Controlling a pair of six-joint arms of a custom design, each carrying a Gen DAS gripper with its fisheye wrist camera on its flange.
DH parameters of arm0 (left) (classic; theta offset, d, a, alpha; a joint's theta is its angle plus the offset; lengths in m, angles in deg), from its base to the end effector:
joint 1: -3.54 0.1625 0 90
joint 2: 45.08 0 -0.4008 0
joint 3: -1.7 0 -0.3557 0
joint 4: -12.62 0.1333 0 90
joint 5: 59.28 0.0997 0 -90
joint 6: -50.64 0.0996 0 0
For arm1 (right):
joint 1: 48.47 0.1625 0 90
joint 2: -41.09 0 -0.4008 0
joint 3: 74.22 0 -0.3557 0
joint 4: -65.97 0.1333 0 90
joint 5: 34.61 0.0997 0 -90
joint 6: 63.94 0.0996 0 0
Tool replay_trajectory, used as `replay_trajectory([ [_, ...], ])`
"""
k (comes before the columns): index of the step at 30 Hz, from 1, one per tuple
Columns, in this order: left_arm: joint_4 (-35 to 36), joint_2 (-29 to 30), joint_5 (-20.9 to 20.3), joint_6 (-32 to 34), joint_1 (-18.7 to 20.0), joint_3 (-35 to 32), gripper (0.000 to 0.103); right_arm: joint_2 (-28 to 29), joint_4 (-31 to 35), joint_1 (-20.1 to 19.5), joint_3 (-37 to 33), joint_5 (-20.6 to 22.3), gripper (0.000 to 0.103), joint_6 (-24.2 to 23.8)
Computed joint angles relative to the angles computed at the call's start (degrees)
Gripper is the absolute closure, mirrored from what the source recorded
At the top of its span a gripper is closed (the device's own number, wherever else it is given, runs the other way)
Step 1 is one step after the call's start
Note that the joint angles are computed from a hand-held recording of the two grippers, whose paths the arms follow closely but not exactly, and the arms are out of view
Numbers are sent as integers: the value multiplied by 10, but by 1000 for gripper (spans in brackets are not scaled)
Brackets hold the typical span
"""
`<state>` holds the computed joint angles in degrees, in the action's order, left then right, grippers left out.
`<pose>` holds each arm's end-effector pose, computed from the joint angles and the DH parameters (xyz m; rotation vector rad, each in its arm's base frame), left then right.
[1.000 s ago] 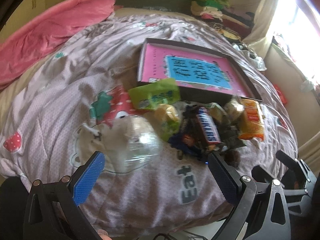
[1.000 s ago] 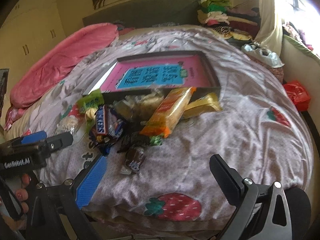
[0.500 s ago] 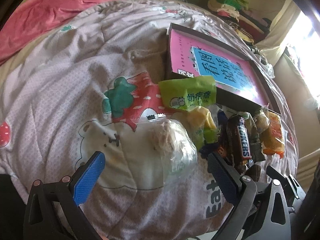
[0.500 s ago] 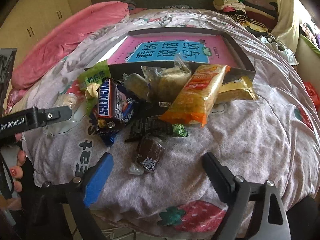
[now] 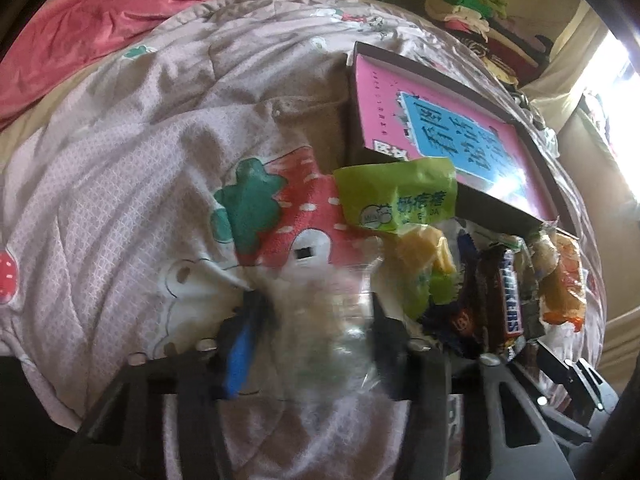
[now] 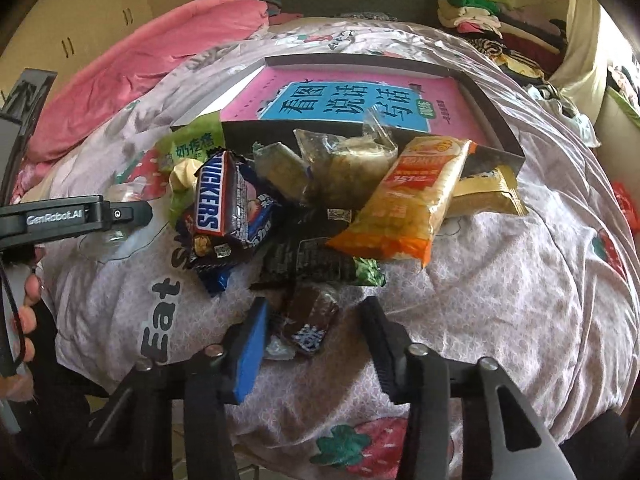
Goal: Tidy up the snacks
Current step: 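Grasp the clear pastry bag with the left tool while the right grasps brown chocolate, then carry the pastry bag onto the book with the left tool while the right places chocolate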
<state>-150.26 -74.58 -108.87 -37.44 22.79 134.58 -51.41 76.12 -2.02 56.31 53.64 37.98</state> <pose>-0.2312 -0.2903 -0.1021 -0.1235 2.4077 -0.7477 -0.0767 -0.2786 0.2031 0.7480 -2.3580 0.4938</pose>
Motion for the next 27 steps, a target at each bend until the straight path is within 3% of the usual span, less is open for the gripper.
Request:
replay_trajectory([
  [1, -10, 0, 0, 1, -2, 5, 63, 1, 2, 0, -1, 2, 67, -2],
  [8, -30, -10, 4, -4, -21, 26, 65, -19, 59, -29, -15, -34, 67, 3],
  [17, -42, -33, 33, 12, -55, 29, 65, -95, 167, -107, -35, -189, 67, -6],
  [20, -44, -33, 41, 31, -53, 18, 65, -105, 178, -106, -44, -213, 67, -8],
  [27, -48, -27, 55, 74, -40, -13, 65, -83, 167, -64, -77, -204, 67, 42],
])
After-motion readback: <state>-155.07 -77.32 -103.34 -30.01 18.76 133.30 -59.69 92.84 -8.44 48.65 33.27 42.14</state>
